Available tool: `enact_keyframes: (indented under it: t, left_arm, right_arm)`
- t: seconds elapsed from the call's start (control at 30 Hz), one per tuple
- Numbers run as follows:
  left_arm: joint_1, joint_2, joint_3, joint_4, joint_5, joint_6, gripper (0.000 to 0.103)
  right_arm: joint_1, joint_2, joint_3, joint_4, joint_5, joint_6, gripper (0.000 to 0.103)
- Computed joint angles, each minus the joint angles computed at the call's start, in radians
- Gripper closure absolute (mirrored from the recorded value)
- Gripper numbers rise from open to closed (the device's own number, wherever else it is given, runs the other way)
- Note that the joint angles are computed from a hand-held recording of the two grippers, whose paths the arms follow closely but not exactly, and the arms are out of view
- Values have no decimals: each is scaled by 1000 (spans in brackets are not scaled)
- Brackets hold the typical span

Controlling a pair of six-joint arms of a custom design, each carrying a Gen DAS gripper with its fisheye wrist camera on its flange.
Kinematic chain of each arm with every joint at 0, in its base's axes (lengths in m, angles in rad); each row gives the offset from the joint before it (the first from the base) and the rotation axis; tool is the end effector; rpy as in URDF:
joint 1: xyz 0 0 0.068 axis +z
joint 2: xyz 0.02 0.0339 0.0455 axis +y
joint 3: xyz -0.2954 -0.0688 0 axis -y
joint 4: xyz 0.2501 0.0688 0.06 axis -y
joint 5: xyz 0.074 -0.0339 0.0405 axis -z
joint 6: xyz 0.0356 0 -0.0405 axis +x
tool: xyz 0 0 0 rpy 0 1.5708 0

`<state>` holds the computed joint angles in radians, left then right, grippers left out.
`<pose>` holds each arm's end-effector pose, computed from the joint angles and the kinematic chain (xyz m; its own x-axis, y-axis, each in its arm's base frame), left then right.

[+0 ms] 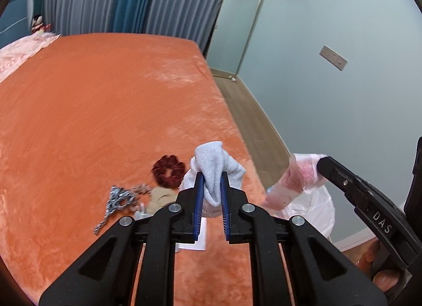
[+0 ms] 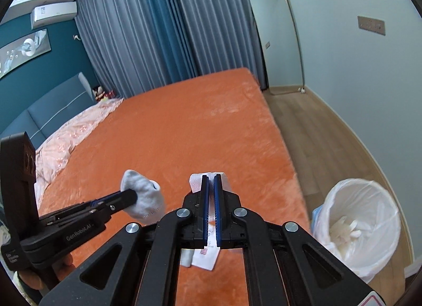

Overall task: Collect trash
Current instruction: 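Carry the sock and pink packets over the bin and open both tools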

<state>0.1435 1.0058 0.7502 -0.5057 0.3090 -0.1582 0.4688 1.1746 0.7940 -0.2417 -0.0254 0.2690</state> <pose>0.1966 0.0175 0.2834 -0.6871 -0.2509 -0.6818 -0.0269 0.9466 -0.3212 0.2222 0.1136 0.2849 -0.6262 -0.0194 -0.7794 -0.3150 0.9208 0.2302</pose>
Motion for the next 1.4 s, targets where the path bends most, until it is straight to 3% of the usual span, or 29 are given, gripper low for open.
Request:
enact_keyframes:
  t: [0.33,0.63,0.87,1.17,1.4]
  left_arm:
    - [-488,54,109,16,-277,-181,91]
    - [-756,233,216,66,-408,-249,91]
    - [-862,384,299,106,-432,-260,91]
    - [-923,566,400,142,-407,-255,90]
    - [-928,693,473,151,-328,-251,87]
  right_arm:
    - [-306,-162,19,-118,-151,-118,99]
    - [-645,-181,31,-177,-335,-252,99]
    - [-844,-128,26,-173,-437,-332,99]
    - [-987,-26,10,-126,-490,-390,99]
    - [-1057,29,-5,-101,-521,-420,99]
